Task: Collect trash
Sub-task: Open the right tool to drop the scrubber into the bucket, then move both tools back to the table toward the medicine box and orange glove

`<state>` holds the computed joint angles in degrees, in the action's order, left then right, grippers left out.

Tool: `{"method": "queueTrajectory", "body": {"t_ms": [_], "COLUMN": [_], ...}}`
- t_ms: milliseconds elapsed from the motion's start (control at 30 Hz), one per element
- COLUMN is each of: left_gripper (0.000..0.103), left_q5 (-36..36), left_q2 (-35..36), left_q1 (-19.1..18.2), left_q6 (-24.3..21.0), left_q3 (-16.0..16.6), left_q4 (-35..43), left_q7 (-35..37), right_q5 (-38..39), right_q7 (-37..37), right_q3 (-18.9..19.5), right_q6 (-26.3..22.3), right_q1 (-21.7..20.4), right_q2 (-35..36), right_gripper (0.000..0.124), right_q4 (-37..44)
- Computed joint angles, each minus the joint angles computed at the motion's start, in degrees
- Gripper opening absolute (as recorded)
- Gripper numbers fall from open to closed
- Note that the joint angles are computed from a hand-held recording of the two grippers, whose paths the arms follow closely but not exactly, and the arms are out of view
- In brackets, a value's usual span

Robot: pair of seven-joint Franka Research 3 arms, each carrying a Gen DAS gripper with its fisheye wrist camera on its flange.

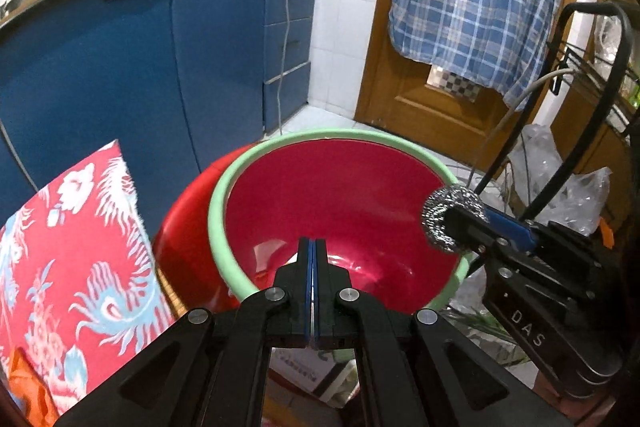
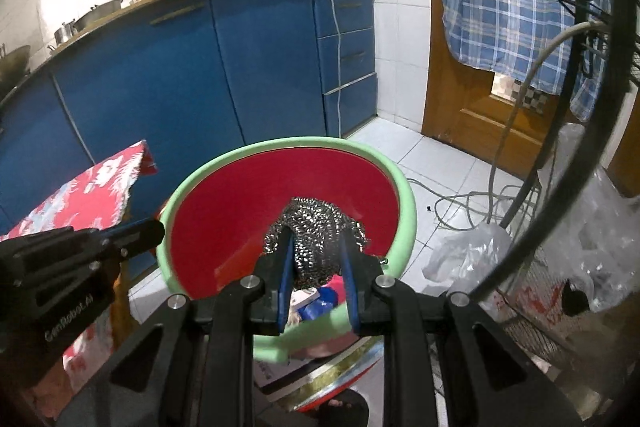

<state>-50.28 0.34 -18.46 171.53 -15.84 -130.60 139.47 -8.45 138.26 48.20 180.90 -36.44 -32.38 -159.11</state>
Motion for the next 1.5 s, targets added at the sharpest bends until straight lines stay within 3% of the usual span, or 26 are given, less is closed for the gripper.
{"method": "queueTrajectory", "body": {"t_ms": [233, 467, 533, 600, 633, 667, 700, 733, 967, 1067, 1200, 1300, 1500], "left_gripper": [0.0, 0.0, 0.009, 0.055, 0.058, 0.058, 0.058, 0.058, 0.058, 0.058, 0.058, 0.058, 0.058], "left_q5": [1.8, 2.26, 6.59, 14.16, 14.45, 10.73, 6.59, 6.46, 13.0, 11.45, 14.12, 10.78, 9.73], "left_q2": [3.15, 3.95, 3.98, 3.89, 3.92, 3.8, 3.83, 3.91, 3.37, 2.08, -0.13, -2.72, -7.97], "left_q1": [1.06, 3.25, 2.82, 2.23, 2.57, 4.43, 6.03, 6.05, 6.15, 6.24, 4.06, 1.89, -2.51], "left_q6": [2.34, 3.36, 4.79, 6.52, 7.67, 8.18, 8.57, 9.2, 8.42, 8.43, 7.4, 5.79, 6.86], "left_q3": [-1.9, -4.26, -3.77, -2.65, -2.91, -5.17, -7.18, -7.22, -6.16, -6.17, -2.97, -0.56, 4.09], "left_q4": [2.23, 2.83, 2.14, 1.08, 0.85, 1.03, 1.43, 1.39, 0.36, -0.68, -2.64, -4.07, -8.62], "left_q7": [-0.33, -0.49, -4.49, -11.86, -12.46, -9.36, -5.56, -5.46, -12.02, -11.42, -15.23, -13.16, -12.94], "right_q5": [0.72, 2.44, 2.63, 3.09, 3.54, 3.9, 4.03, 4.19, 5.28, 5.42, 5.64, 5.05, 3.04], "right_q7": [-1.37, -2.97, -3.47, -3.96, -3.95, -3.86, -3.94, -4.12, -3.99, -3.93, -3.28, -3.1, -0.13], "right_q3": [5.01, 8.91, 9.55, 10.69, 11.32, 11.73, 11.66, 11.27, 9.42, 8.5, 6.56, 3.57, -0.8], "right_q6": [3.31, 3.73, 4.18, 4.71, 4.49, 4.15, 4.27, 4.41, 3.9, 3.61, 2.42, 0.9, -3.53], "right_q1": [-7.39, -11.61, -12.2, -12.94, -13.23, -13.48, -13.34, -12.95, -10.63, -9.11, -5.97, -1.82, 5.81], "right_q2": [4.5, 4.86, 4.94, 3.76, 2.74, 1.76, 1.27, 1.26, 1.58, 1.36, 0.48, -0.64, -4.51], "right_gripper": [0.024, 0.027, 0.039, 0.043, 0.048, 0.049, 0.052, 0.052, 0.052, 0.052, 0.052, 0.052, 0.06], "right_q4": [1.96, 2.86, 3.03, 2.81, 2.75, 2.62, 2.38, 2.21, 1.47, 0.98, 0.43, -0.23, -1.33]}}
